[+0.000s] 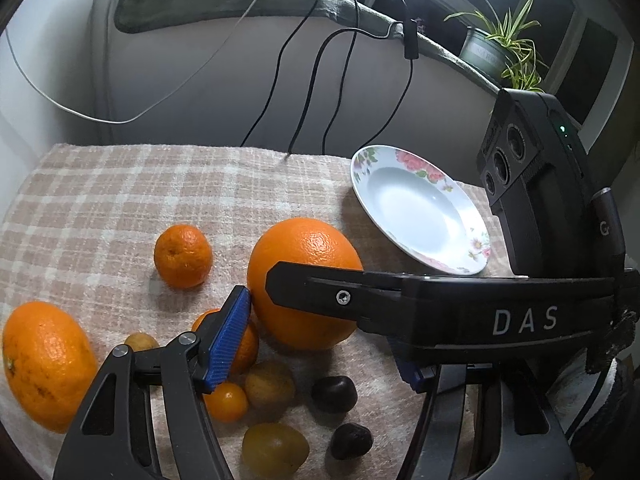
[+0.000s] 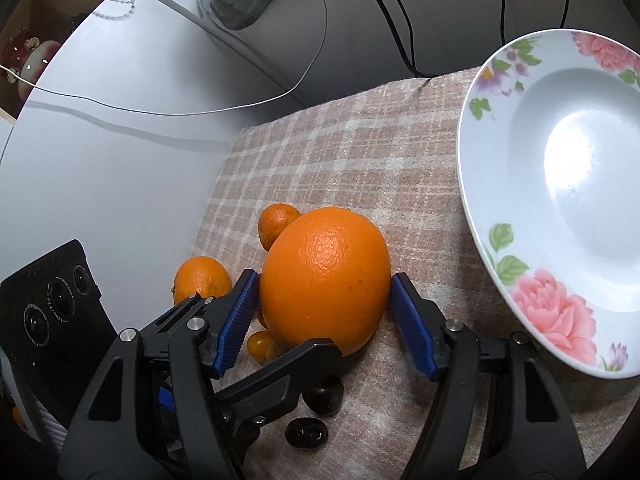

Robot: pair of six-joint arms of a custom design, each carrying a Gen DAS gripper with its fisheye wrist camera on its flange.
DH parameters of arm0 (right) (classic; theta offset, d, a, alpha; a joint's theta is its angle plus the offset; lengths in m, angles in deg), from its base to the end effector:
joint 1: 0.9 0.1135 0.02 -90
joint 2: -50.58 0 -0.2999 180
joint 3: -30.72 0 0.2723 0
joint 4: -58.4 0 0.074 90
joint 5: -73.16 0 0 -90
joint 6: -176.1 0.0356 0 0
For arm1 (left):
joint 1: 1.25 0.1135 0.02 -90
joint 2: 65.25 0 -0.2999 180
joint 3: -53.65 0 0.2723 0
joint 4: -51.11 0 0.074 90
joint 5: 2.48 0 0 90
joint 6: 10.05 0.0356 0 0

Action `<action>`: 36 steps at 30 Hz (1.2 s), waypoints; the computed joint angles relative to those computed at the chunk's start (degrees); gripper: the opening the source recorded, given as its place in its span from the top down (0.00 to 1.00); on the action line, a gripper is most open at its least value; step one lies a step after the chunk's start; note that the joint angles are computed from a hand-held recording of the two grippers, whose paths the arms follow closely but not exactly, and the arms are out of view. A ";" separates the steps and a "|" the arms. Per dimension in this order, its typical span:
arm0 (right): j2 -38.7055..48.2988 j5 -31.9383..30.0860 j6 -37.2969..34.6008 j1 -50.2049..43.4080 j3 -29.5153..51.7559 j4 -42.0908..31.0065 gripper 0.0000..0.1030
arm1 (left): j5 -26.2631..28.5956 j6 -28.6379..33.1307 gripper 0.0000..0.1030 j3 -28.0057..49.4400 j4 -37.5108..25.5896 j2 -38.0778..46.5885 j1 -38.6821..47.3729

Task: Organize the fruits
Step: 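Lift the smooth orange with the right gripper and carry it over the plate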

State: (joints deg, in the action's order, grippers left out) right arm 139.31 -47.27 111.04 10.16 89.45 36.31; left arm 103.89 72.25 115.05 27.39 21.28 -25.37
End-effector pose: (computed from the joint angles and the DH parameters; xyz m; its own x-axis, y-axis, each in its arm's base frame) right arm 0.3042 0.0778 0.1946 -0.9007 0.1944 -0.3886 -0.1004 0.7770 0.6214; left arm 0.2875 -0.1397 0.2158 -0.7563 0.1978 -0.6237 0.4642 0.8339 -0.2985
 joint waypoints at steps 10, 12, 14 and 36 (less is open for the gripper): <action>-1.57 -0.01 0.04 0.17 -0.65 -0.48 0.33 | -1.47 -0.50 0.38 -0.72 -0.44 -1.95 -1.16; -2.26 -0.11 0.09 0.13 -0.83 -0.66 0.33 | -1.94 -0.61 0.38 -0.86 -0.58 -2.73 -1.54; -3.31 -0.31 -0.10 -0.10 -1.09 -1.07 0.33 | -2.28 -0.80 0.38 -0.81 -0.74 -3.34 -1.85; -15.57 -4.80 -4.07 -8.15 -4.03 -5.35 0.33 | -6.94 -2.71 0.38 3.82 -1.08 -5.17 -10.20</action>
